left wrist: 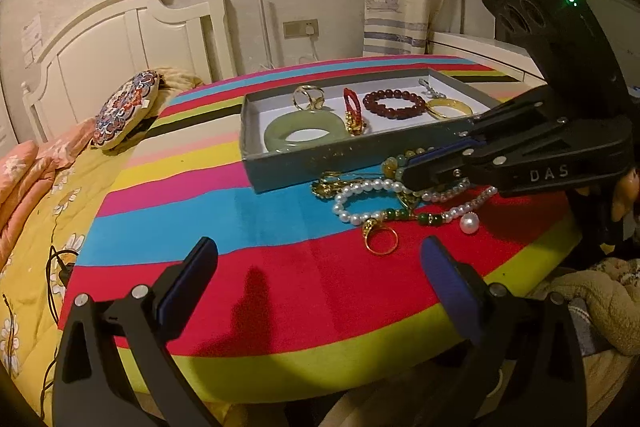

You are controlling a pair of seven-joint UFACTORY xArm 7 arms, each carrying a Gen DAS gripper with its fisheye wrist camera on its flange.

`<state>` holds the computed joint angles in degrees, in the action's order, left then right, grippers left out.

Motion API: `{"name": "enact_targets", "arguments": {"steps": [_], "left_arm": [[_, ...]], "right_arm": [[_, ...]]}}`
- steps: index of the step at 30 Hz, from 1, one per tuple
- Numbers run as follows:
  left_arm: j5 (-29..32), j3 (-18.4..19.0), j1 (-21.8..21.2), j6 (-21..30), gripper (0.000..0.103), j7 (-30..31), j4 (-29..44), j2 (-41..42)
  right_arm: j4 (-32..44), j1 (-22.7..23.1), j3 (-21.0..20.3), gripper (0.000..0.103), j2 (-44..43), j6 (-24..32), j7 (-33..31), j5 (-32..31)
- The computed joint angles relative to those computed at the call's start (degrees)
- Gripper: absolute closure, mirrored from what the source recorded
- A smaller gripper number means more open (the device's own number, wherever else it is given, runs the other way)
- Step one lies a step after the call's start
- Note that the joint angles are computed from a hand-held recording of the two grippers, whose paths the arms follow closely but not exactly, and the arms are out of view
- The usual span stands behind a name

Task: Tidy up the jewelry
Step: 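Grasp the gold ring with left tool while right tool grasps jade-bead bracelet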

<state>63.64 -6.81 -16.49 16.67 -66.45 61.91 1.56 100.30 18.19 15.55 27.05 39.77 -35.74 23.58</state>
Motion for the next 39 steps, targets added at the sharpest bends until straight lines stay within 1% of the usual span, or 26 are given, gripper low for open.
{"name": "enact_targets", "arguments": {"steps": [4,7,11,13,14,15,16,18,19,20,22,25,26,27,28,29,32,33,34,36,37,39], "left_arm": [[0.5,0.0,0.1,-0.3,0.002,-0.2,-0.3,-0.2],[0.7,0.0,0.2,-0.9,0.002,-0.1,-0.4,-0.1],[-0.5,0.3,0.3,-2.1,0.002,1.0,0.0,0.5],[-1.2,0.6,0.4,-3.7,0.003,1.7,0.2,0.9],[-1.6,0.7,0.4,-4.6,0.004,2.2,0.3,1.1],[-2.0,0.9,0.4,-5.2,0.011,2.5,0.5,1.3],[-4.2,0.9,0.5,-5.9,0.016,4.6,0.6,1.7],[-10.2,0.7,0.4,-7.0,0.034,10.3,0.9,2.6],[-12.7,0.7,0.2,-7.2,0.037,12.8,1.3,3.2],[-13.7,1.0,-0.3,-7.1,0.042,14.1,1.6,3.6],[-14.4,1.5,-1.5,-6.3,0.046,16.1,2.5,4.4],[-16.7,2.0,-2.7,-5.6,0.061,19.7,3.6,5.9],[-18.4,2.0,-2.8,-5.9,0.070,21.5,3.8,6.4],[-19.9,2.2,-2.9,-7.4,0.083,22.8,3.4,6.5],[-23.2,1.1,-1.9,-8.3,0.083,25.8,3.2,6.7],[-24.2,2.1,-3.0,-8.4,0.083,26.6,3.3,6.8],[-24.2,3.8,-4.5,-8.9,0.084,26.8,3.1,6.8],[-24.1,4.3,-4.9,-9.2,0.087,26.5,2.8,6.7],[-22.7,5.2,-5.5,-9.7,0.092,24.8,2.6,6.3],[-23.0,5.3,-5.3,-9.9,0.094,24.9,2.2,5.8],[-21.9,5.6,-5.6,-9.7,0.095,24.1,2.1,5.5],[-21.4,5.4,-5.3,-9.4,0.102,23.6,1.8,5.1]], "right_arm": [[2.0,1.1,-0.6,0.090,1.2,1.0,1.1,-2.0],[2.7,0.6,-0.2,0.092,1.6,1.7,1.7,-1.2],[-1.0,-1.6,1.3,0.092,-0.6,-2.2,0.0,3.4],[-2.2,-2.3,1.4,0.092,-1.6,-4.0,-0.2,5.3],[-2.6,-2.5,1.4,0.092,-2.0,-4.7,-0.2,6.0],[-3.0,-2.9,1.4,0.092,-2.4,-5.3,0.0,6.8],[-3.2,-3.1,1.3,0.092,-2.6,-5.5,0.0,7.2],[-4.0,-3.6,1.3,0.092,-3.1,-6.3,-0.2,8.3],[-4.6,-4.0,1.5,0.092,-3.6,-6.9,-0.4,9.2],[-4.8,-4.2,1.6,0.092,-3.7,-7.2,-0.5,9.7],[-5.7,-4.8,1.8,0.092,-4.4,-8.2,-1.2,11.4],[-6.6,-5.7,2.1,0.092,-5.3,-9.1,-2.5,13.7],[-6.8,-5.9,2.1,0.092,-5.6,-9.2,-2.9,14.3],[-7.1,-6.1,2.1,0.092,-5.9,-9.6,-3.2,15.0],[-7.1,-6.2,2.0,0.092,-6.0,-9.6,-3.4,15.4],[-7.3,-6.3,2.0,0.092,-6.1,-9.6,-3.6,15.8],[-7.7,-6.3,1.7,0.092,-6.5,-10.1,-3.8,16.6],[-7.8,-6.4,1.6,0.092,-6.6,-10.3,-3.9,16.9],[-8.0,-6.5,1.6,0.092,-6.8,-10.6,-4.0,17.3],[-8.3,-6.7,1.6,0.092,-7.1,-10.9,-4.4,18.2],[-8.5,-6.8,1.6,0.092,-7.5,-11.2,-4.7,18.6],[-8.7,-7.0,1.5,0.092,-7.8,-11.5,-5.1,19.2]]}}
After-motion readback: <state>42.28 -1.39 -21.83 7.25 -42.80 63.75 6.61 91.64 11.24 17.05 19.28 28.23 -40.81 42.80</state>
